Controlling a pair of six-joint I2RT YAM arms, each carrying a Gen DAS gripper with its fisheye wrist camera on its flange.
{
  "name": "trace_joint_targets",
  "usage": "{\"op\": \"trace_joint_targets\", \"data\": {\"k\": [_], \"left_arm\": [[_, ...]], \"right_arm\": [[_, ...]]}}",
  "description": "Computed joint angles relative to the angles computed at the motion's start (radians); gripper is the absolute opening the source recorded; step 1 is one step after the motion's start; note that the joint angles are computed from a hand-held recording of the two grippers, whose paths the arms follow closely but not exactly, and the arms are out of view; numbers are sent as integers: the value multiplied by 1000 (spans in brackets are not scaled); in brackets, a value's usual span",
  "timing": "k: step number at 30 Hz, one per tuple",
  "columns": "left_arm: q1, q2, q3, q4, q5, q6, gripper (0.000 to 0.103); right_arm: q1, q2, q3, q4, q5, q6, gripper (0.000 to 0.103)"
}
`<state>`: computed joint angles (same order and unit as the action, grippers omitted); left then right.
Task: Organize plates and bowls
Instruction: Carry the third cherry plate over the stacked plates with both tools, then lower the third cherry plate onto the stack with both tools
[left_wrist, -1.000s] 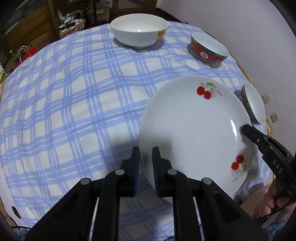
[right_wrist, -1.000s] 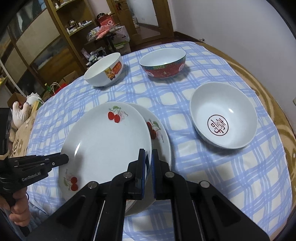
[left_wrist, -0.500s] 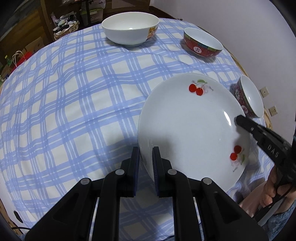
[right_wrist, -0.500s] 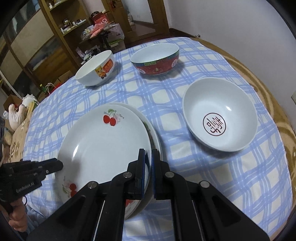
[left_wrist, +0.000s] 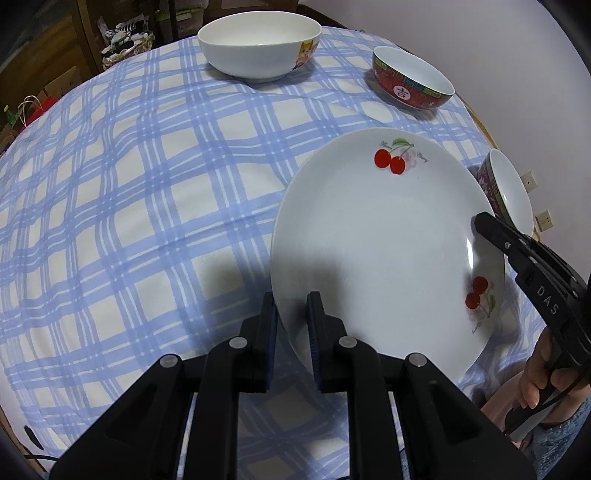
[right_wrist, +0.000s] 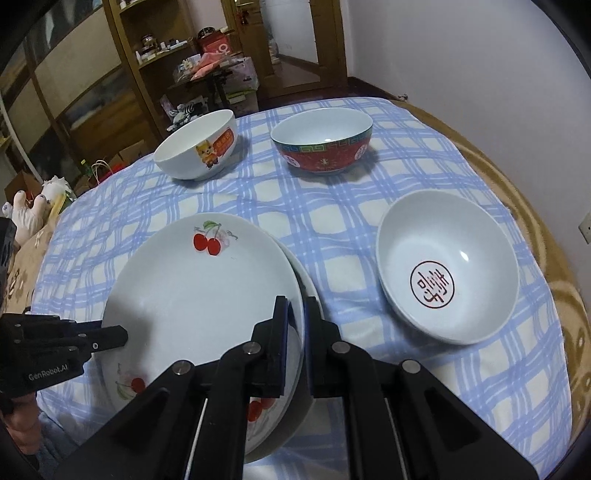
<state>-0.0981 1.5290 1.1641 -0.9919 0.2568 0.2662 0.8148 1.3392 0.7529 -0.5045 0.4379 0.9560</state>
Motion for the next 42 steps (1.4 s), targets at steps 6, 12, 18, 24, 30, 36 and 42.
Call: {"op": "trace_joint_targets", "data": {"k": [6, 12, 18, 24, 30, 36, 42], "left_arm": [[-4, 4, 5, 2, -2, -6, 17], [-4, 6, 3, 9, -3, -11, 17], [14, -22, -8, 35, -12, -31, 17], [23, -20, -10, 36, 2, -42, 18], [11, -40, -22, 38, -16, -45, 18], [18, -58, -30, 44, -16, -54, 19], [23, -79, -38, 45, -28, -63, 19]], "right_arm": [[5, 6, 2, 13, 11, -11, 10], [-8, 4, -10, 42, -4, -19, 10], [-15, 3, -13, 48, -10, -25, 11], [-4, 1, -8, 23, 0, -20, 11], [-1, -17, -14, 11, -5, -10, 11], [-3, -30, -16, -2, -20, 1, 12], [11, -46, -17, -25, -17, 24, 13]]}}
